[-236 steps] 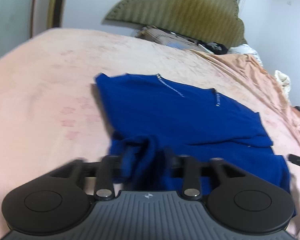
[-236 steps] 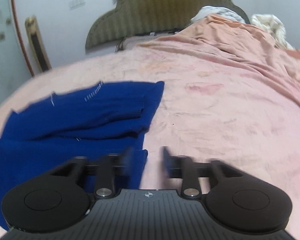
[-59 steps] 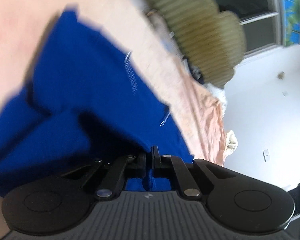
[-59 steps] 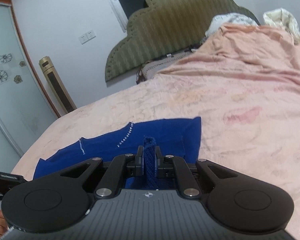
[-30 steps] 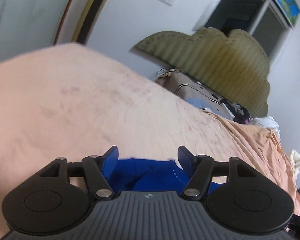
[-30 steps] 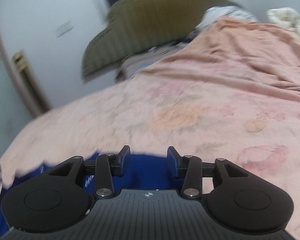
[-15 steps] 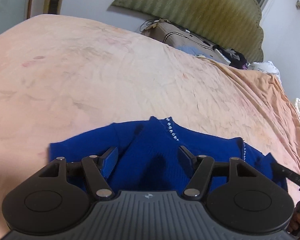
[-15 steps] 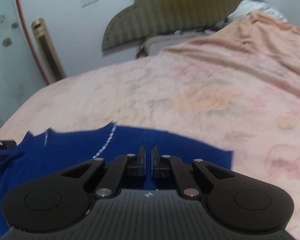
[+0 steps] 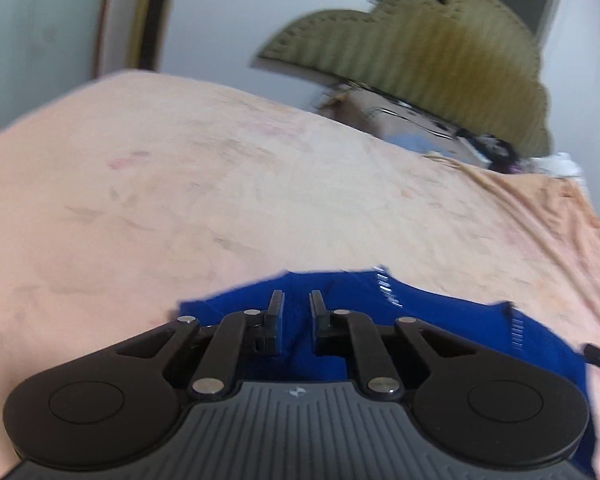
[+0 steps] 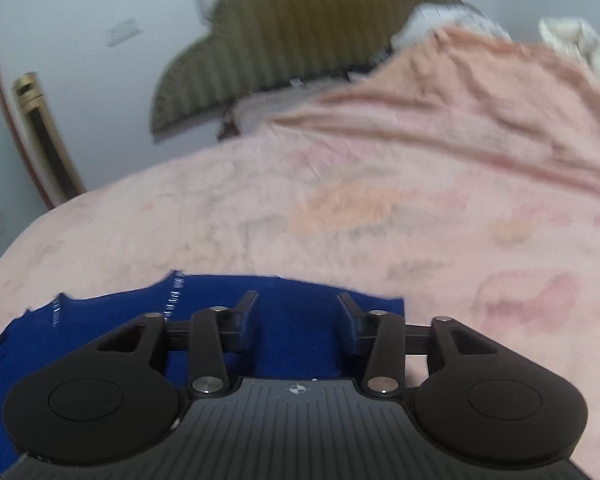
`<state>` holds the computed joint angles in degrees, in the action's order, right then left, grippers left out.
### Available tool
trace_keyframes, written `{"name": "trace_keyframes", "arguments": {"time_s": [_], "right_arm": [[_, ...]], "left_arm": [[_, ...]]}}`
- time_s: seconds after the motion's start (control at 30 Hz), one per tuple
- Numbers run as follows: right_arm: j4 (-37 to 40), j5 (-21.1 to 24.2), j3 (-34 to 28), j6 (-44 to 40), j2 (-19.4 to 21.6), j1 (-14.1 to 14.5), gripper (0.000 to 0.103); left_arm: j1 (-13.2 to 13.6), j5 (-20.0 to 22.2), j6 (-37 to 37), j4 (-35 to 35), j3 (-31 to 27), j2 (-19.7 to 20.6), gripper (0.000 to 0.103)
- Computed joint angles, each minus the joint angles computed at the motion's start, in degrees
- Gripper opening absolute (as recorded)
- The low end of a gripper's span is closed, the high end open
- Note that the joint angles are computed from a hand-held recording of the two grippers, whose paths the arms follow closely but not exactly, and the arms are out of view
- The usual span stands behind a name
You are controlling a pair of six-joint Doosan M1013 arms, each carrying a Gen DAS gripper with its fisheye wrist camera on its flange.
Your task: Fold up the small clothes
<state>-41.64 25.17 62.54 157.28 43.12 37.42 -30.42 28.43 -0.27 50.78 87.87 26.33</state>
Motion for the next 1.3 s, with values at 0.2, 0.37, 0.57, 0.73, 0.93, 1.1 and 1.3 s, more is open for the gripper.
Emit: {"name": "trace_keyframes", "arguments": {"time_s": [0.2,0.37,0.57,0.73,0.93,1.1,1.3], "right_arm": [[16.33,-0.56,-3.76,-23.89,1.32,0.10,0.055],[31.17,4.03,-11.63,-50.97,5.61,0.60,0.065],[40.61,9.26,-17.17,-64.17,8.93,0.36,0.076],[29.33,-0.45,-8.95,-48.78,4.59,0.23,0.075],[25.91,5.15,-9.35,-41.12,4.77,-1.00,0.054],[18.35,-0.52,-5.82,-32.73,3.34,-0.20,0.011],[-2.93,-3.37,-4.26,-12.04,2.45,0.38,0.011]], "left_arm": [[1.35,-5.06,16.23,-14.85,-2.29,1.37,0.073],[1.14,-2.43,31.64,-19.84,-6.14,4.00,0.073],[-0.65,1.34,32.92,-8.85,-7.85,6.39,0.073],[-1.47,2.48,30.04,-0.84,-7.72,6.66,0.073],[-0.28,-0.94,35.19,-11.50,-7.66,6.30,0.018],[-1.60,-2.46,18.05,5.28,-3.90,4.12,0.007],[-1.49,2.11,11.67,8.87,-5.91,5.23,0.007]]}}
